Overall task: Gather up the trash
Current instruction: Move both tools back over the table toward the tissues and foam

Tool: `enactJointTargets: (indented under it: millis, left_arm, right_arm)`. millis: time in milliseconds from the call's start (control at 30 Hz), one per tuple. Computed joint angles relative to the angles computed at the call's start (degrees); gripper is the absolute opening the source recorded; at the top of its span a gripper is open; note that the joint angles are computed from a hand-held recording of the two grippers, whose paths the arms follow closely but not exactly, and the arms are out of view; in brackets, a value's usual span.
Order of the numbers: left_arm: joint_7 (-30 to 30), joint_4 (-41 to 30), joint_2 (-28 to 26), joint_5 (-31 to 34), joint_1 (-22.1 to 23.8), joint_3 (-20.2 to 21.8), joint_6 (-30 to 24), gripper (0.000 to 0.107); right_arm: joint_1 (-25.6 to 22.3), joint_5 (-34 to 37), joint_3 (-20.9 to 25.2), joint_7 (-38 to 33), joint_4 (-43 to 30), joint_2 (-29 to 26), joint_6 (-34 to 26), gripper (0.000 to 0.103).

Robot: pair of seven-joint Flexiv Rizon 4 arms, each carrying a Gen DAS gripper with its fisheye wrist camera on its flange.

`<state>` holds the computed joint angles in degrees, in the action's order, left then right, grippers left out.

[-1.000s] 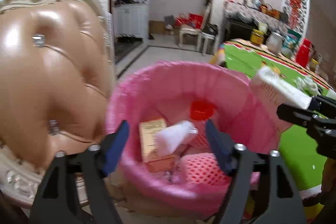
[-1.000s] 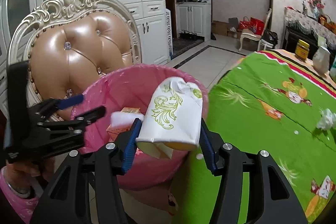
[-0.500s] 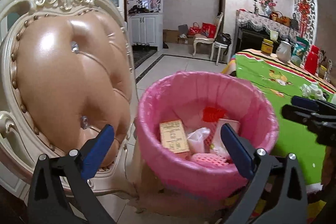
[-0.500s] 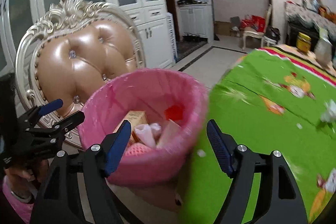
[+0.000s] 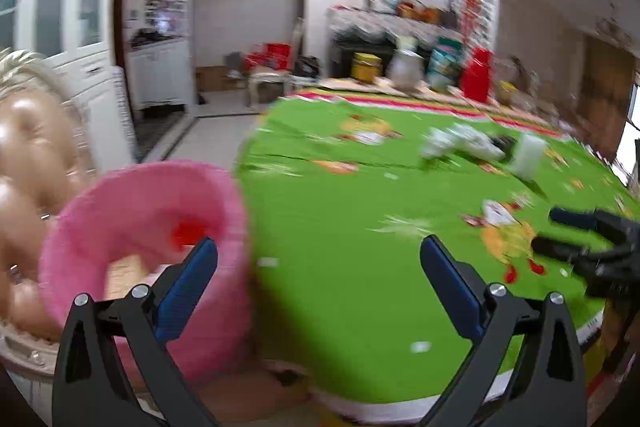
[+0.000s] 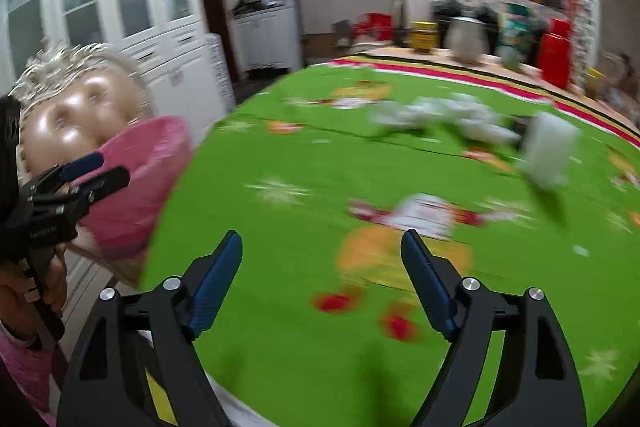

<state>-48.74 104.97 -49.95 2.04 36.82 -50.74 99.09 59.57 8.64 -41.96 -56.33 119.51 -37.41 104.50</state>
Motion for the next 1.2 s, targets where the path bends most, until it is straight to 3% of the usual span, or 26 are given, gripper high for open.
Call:
enactJointTargets:
  millis: [167, 433, 867, 967, 1100, 1167, 1200]
  left_arm:
    - [1.04, -0.67, 0.98, -0.45, -6.91, 4.68, -1.01, 0.098]
    - [1.77, -5.10, 0.99, -6.72, -15.92, 10.49, -5.51, 0.098]
    - [2.10, -11.18, 1.12, -13.11, -26.05, 19.53, -7.86, 0.098]
    - [2.16, -11.99, 1.29, -14.07, -27.76, 21.93, -8.04, 0.098]
    - [1.73, -13.83, 1.27, -15.58, -30.05, 24.97, -9.16, 0.098]
    - [1.40, -14.94, 1.11, -16.27, -31.36, 26.49, -9.80, 0.098]
    - [1.21, -15.72, 0.97, -16.60, -32.24, 27.33, -10.43, 0.098]
  right_arm:
    - [1.11, 2.18, -5.14, -0.23, 7.07, 3.03, -0.65, 0.078]
    - [-6.77, 0.79, -3.82, -0.36, 8.10, 4.55, -1.55, 0.079]
    - [-27.64, -9.35, 8.70, 5.39, -8.41, -1.95, -8.38, 0.081]
    - [-29.96, -12.01, 9.73, 7.59, -11.99, -4.18, -9.44, 0.081]
    - [-28.16, -14.35, 5.72, 10.21, -14.15, -7.72, -9.53, 0.081]
    - [-30.48, -15.32, 8.21, 10.34, -15.15, -7.35, -10.56, 0.080]
    - [-31.75, -15.46, 9.51, 10.50, -15.21, -7.13, -9.53, 0.074]
